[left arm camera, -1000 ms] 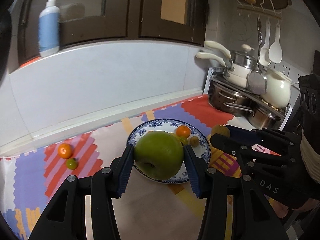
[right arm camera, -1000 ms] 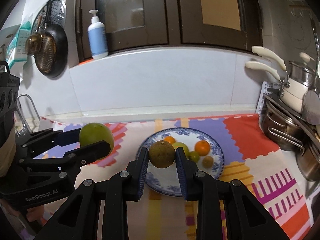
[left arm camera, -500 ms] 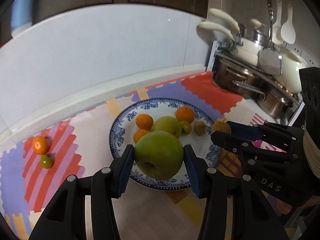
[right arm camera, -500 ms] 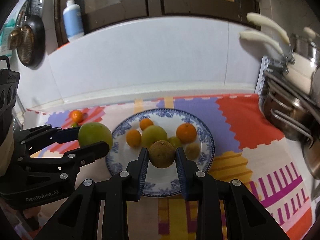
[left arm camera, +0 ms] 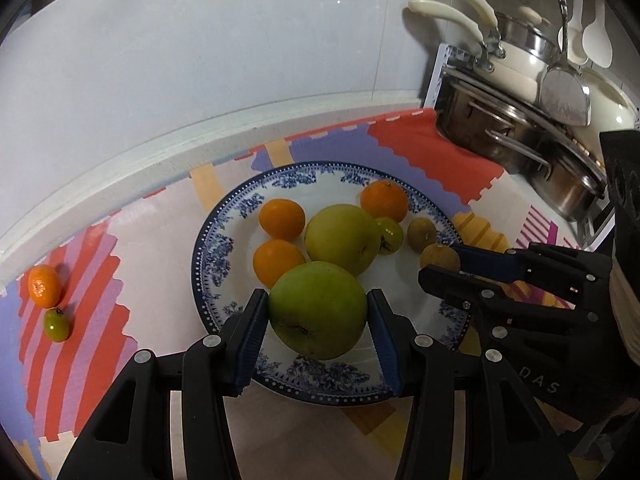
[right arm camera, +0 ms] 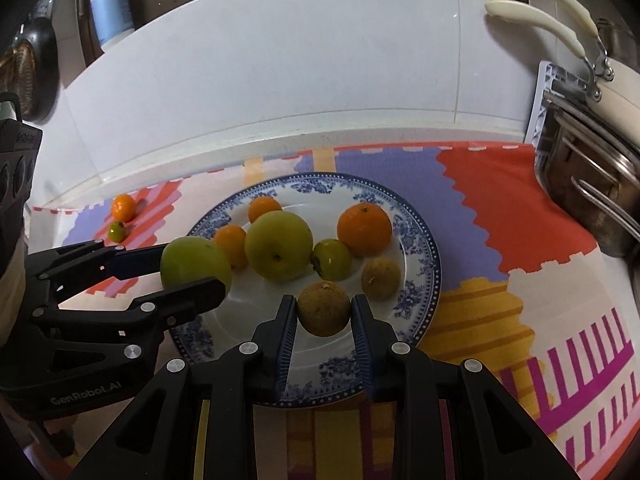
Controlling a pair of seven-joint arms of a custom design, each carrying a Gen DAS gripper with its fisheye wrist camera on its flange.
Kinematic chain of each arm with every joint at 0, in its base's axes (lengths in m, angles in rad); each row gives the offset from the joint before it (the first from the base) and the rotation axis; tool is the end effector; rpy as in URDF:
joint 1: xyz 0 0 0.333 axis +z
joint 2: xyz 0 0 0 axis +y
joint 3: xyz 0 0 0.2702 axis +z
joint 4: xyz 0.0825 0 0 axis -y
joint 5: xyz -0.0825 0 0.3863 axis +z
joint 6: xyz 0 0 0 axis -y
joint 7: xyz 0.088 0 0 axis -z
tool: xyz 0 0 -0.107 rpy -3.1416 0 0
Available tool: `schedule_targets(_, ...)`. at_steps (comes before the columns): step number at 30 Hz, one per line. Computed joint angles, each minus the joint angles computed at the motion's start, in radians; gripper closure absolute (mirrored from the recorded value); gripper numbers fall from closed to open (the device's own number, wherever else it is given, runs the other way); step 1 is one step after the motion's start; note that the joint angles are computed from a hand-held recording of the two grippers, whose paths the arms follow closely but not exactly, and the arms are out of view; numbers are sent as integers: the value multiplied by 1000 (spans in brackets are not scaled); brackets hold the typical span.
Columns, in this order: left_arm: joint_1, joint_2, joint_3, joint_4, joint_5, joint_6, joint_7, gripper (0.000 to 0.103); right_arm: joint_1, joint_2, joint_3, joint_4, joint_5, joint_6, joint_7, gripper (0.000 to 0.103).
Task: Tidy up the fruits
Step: 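Carry both fruits onto the plate and open both tools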
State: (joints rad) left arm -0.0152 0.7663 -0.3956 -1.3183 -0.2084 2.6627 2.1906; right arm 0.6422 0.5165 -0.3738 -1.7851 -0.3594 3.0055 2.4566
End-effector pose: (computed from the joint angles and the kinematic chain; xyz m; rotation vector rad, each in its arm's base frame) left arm 0.7229 -0.2214 0.3388 -1.1755 2.4755 -0.9751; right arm 0.6413 0.2325 0.3188 -1.5900 1.8741 -0.6061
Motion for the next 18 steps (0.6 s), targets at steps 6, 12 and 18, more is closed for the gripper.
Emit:
schedule_targets(6,-13,9,13,14,14,-22,-11,53,-16,10,16,10,20,-8,-16,74)
schedule_targets(12,12,-29,-11,-47,-3,43,18,41,6,-2,-7,1,-2,-27,18,65)
schedule_targets(18,61,-115,-39,-172,-28,144,39,38,87,-47,-92,-45,-126,-33,162,65)
